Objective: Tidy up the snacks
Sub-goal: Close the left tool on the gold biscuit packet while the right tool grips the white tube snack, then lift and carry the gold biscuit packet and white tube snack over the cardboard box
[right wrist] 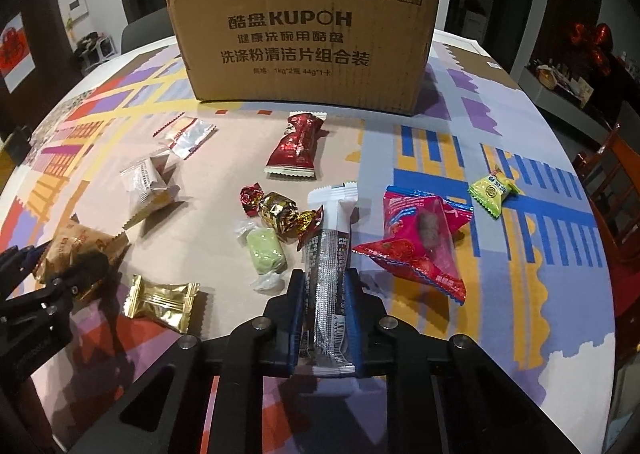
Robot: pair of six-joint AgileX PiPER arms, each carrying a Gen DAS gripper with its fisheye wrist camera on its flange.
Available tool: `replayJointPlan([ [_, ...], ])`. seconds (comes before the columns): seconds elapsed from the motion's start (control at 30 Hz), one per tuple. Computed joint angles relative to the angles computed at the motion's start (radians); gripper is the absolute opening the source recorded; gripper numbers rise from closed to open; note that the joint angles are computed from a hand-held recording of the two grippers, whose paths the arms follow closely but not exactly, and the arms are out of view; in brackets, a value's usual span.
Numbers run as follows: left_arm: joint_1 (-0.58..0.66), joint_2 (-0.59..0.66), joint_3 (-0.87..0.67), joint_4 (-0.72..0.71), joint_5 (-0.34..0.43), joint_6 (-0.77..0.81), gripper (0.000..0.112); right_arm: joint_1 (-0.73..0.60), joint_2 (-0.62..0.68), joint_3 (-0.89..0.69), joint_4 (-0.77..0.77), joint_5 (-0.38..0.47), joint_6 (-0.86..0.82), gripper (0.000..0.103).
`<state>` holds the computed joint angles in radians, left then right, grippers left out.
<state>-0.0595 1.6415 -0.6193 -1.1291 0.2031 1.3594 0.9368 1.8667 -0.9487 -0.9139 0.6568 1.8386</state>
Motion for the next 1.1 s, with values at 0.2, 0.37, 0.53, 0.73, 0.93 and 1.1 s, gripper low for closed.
replayJointPlan([
  [0.2,-0.007,-0.035,0.016,0.015,0.0,-0.015,0.051,0.017,-0.029,0.01,-0.01,0.033,0.017,0.019],
  [0.37,-0.008,-0.08,0.025,0.083,0.011,-0.083,0.051,0.031,-0.054,0.024,-0.017,0.052,0.037,0.019],
  [0.53,-0.01,-0.124,0.022,0.217,0.036,-0.223,0.051,0.048,-0.087,0.037,-0.015,0.068,0.047,0.019],
  [0.73,-0.02,-0.187,0.014,0.341,0.071,-0.361,0.051,0.075,-0.134,0.046,-0.019,0.109,0.057,0.019],
  [0.93,-0.033,-0.254,0.005,0.451,0.107,-0.485,0.051,0.103,-0.184,0.042,-0.014,0.174,0.041,0.019],
  [1.1,-0.047,-0.3,-0.019,0.514,0.139,-0.563,0.051,0.119,-0.226,0.032,-0.01,0.22,0.019,0.019],
])
